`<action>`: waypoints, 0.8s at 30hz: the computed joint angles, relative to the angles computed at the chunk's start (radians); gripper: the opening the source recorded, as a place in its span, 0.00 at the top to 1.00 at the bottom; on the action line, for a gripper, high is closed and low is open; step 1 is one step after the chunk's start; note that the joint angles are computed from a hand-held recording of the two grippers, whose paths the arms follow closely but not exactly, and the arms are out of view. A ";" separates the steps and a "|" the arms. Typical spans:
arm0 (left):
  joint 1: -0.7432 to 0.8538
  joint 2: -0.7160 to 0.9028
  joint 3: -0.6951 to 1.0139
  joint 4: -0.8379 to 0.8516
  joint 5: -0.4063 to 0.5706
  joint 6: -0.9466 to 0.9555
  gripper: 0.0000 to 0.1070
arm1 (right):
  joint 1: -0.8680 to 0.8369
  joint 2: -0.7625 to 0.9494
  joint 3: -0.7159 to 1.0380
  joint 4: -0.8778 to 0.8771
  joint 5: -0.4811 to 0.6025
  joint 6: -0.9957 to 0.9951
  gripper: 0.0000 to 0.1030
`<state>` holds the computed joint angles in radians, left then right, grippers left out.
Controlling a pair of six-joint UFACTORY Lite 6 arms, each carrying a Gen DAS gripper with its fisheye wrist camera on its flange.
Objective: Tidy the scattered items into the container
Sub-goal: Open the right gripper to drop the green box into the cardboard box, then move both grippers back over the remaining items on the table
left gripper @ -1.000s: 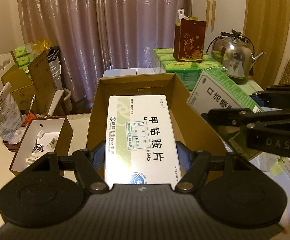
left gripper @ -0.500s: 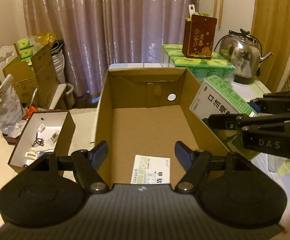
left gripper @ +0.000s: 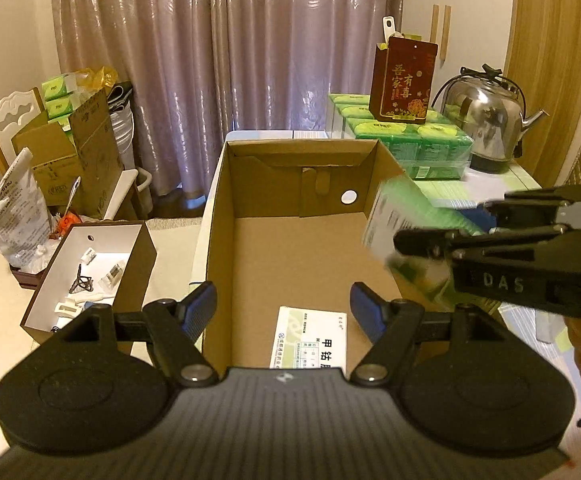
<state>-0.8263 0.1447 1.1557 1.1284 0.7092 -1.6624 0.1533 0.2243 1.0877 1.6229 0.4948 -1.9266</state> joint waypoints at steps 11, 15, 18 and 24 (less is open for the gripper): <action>-0.064 -0.025 -0.012 -0.010 0.054 -0.042 0.35 | -0.180 -0.127 -0.105 0.000 0.113 -0.020 0.54; -0.115 -0.011 0.030 -0.018 0.094 -0.048 0.35 | -0.328 -0.218 -0.181 -0.058 0.202 -0.008 0.52; -0.165 0.016 0.085 -0.025 0.126 -0.046 0.35 | -0.474 -0.287 -0.242 -0.111 0.279 -0.001 0.45; -0.263 0.138 0.283 -0.045 0.164 -0.007 0.35 | -0.841 -0.360 -0.344 -0.253 0.447 -0.075 0.32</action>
<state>-1.0892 0.2828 1.4386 1.0836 0.8728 -1.6691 -0.6879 -0.1362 0.7438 1.3694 0.9416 -2.0017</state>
